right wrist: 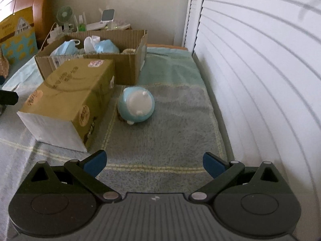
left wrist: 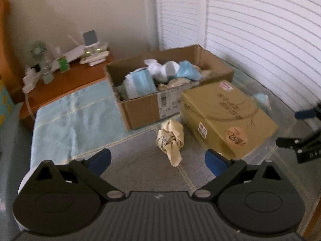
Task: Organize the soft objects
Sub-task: 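Move the left tool to the beige cloth while the right reaches the blue plush, then grasp the crumpled beige cloth with the left tool while the right grasps the blue plush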
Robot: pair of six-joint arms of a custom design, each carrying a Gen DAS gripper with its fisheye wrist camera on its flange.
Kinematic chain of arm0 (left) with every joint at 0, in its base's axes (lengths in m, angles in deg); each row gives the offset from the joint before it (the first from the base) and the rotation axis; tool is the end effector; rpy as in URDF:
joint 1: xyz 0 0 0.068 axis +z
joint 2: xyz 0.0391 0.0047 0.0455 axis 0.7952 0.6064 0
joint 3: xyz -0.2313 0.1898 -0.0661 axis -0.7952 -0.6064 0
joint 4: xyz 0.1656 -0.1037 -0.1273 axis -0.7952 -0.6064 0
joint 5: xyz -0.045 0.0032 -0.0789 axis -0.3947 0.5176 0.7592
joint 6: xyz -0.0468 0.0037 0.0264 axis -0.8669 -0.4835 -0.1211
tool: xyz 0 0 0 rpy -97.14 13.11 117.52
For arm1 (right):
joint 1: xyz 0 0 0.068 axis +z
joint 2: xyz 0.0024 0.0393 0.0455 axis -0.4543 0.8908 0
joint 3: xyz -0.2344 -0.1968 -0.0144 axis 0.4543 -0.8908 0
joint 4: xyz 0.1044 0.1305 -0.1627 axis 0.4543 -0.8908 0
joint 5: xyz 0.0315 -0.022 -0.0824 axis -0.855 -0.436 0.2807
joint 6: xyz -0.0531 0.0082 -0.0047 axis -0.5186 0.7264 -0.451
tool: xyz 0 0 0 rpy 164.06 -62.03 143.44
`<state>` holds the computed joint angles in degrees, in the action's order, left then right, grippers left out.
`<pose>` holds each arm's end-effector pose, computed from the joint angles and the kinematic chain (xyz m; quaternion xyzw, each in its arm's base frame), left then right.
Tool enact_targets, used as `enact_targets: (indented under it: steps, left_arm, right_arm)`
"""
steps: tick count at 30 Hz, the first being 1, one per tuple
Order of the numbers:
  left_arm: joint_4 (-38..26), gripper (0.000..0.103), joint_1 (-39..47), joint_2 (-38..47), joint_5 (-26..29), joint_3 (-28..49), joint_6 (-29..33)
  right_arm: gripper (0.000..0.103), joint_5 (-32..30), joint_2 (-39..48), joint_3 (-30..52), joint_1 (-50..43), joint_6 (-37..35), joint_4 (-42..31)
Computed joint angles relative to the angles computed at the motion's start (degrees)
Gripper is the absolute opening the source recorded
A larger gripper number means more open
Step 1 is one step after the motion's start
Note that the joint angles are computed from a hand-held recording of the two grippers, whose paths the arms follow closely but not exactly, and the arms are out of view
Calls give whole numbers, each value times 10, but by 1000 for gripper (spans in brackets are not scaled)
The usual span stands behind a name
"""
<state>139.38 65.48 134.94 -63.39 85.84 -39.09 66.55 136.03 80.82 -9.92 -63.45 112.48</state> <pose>0.2686 0.0511 0.0629 0.1386 0.9189 -0.0137 0.3691 0.2395 0.0707 0.0303 -0.1260 0.9276 0.0148 0.3513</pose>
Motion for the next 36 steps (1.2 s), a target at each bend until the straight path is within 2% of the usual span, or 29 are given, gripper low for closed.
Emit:
enact_targets:
  steps: [3,7,9,10,13,18,23,27,28,33,36]
  left_arm:
    - [-44,87,-2,9,12,33,30]
    - [-120,81,-6,23,26,88,57]
    - [-143,72,-10,34,22,112,66]
    - [-151,71,-12,39,20,122,69]
    - [-157,71,-13,55,24,145,70]
    - [-180,58,-17,82,31,179,63]
    - [-183,53,-19,92,36,189,59]
    - [-192,34,-19,94,46,196,57]
    - [-194,32,-19,94,49,196,57]
    - [-188,31,-23,93,42,193,58]
    - [-189,31,-25,92,39,192,56]
  right_arm:
    - [103,5,7,15,1,-6,-22]
    - [103,-11,6,19,-9,-6,-30]
    - [103,-19,3,23,-12,-5,-41]
    - [103,-22,1,27,-14,-5,-49]
    - [103,-25,0,31,-15,-2,-55]
    - [103,-22,-1,32,-11,1,-58]
    - [103,-27,8,24,-15,-2,-36]
    - [103,-28,16,18,-16,-3,-17]
    - [103,-28,17,17,-17,-3,-15]
    - [103,-25,16,13,-13,-5,-9]
    - [100,-19,10,10,-10,-22,1]
